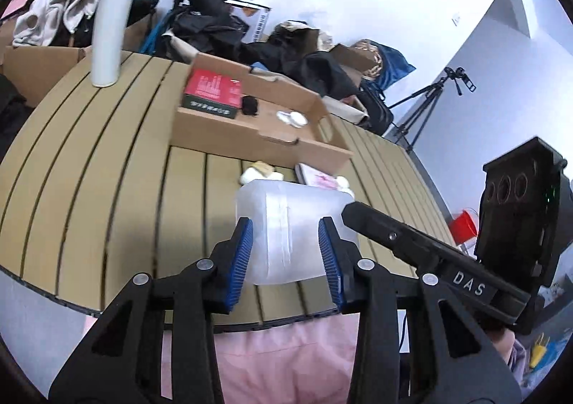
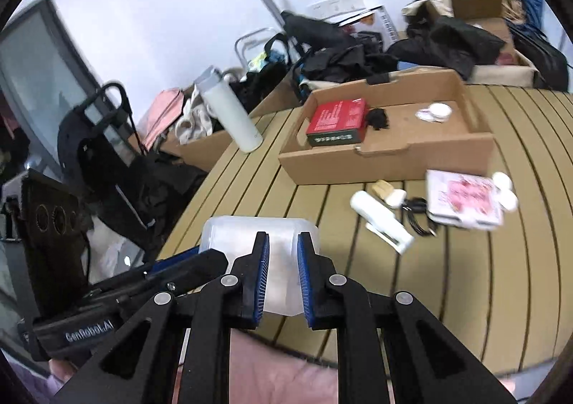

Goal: Organize objects
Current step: 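Grasp the white plastic container with the right tool and place it in the tray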

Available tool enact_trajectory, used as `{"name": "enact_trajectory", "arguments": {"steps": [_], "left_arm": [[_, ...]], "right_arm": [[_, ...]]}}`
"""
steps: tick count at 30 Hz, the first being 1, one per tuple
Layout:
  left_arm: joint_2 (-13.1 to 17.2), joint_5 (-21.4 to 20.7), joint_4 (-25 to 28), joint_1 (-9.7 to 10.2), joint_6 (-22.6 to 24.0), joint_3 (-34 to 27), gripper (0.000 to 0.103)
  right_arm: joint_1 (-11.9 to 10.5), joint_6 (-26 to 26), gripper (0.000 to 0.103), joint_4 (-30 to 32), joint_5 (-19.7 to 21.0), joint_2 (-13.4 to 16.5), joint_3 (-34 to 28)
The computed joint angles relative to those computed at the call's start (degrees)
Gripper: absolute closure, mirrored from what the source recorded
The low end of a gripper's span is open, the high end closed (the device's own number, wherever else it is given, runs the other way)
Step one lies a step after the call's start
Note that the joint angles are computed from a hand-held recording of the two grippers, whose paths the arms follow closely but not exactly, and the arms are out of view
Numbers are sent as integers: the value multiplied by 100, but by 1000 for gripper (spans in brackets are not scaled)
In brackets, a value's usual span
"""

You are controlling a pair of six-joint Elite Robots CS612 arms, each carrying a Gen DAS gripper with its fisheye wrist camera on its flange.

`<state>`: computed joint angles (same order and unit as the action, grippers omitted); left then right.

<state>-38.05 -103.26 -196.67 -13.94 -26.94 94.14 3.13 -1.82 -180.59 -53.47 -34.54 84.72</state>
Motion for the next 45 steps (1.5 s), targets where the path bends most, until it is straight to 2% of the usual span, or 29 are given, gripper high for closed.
{"name": "enact_trajectory", "arguments": {"steps": [5,7,10,13,16,21,24,27,33,36,38,39,40,41,42,43,45], "left_arm": [[64,90,186,-22,302,-469,73],[129,51,560,41,343,-858,73],[314,-12,1067,169,412,-1555,73],[596,-38,1794,293,478,-2309,73],[938,91,2365,364,558,-2912,73],[1580,195,3485,460,550,-3873,73],[1748,131,3889,502,446,-4092,73],[1764,306,4035,482,587,-4089,73],[1738,297,4103,510,349,-4050,70],[1511,392,3877,503,424,-3745,68],[1296,526,3684,483,515,-3475,66],[1137,626,3524,466,567,-3270,64],[1021,702,3421,453,622,-3128,52],[926,776,3363,443,681,-3017,36],[788,906,3296,419,761,-2850,30],[647,1041,3199,389,864,-2662,23],[379,1293,3013,316,1190,-2272,16]], "right_arm": [[-38,179,85,-432,-216,-36,-74],[-17,132,85,-413,-315,27,-359],[34,136,85,-61,-386,214,-1031],[53,324,85,411,-230,576,-1912],[91,466,85,1205,-88,1077,-2899],[238,408,85,2589,-356,1954,-4363],[282,453,85,3270,-393,2344,-5001],[292,509,85,3498,-323,2492,-5178],[306,365,85,3721,-305,2466,-5080],[273,370,85,3393,-405,2202,-4635],[255,299,85,3020,-664,1924,-4213],[247,274,84,2892,-785,1809,-4054],[237,241,82,2757,-927,1682,-3883],[224,184,79,2620,-1062,1541,-3693],[209,93,67,2492,-1212,1387,-3493],[189,-34,43,2380,-1365,1223,-3275],[137,-305,9,2137,-1582,943,-2874]]}}
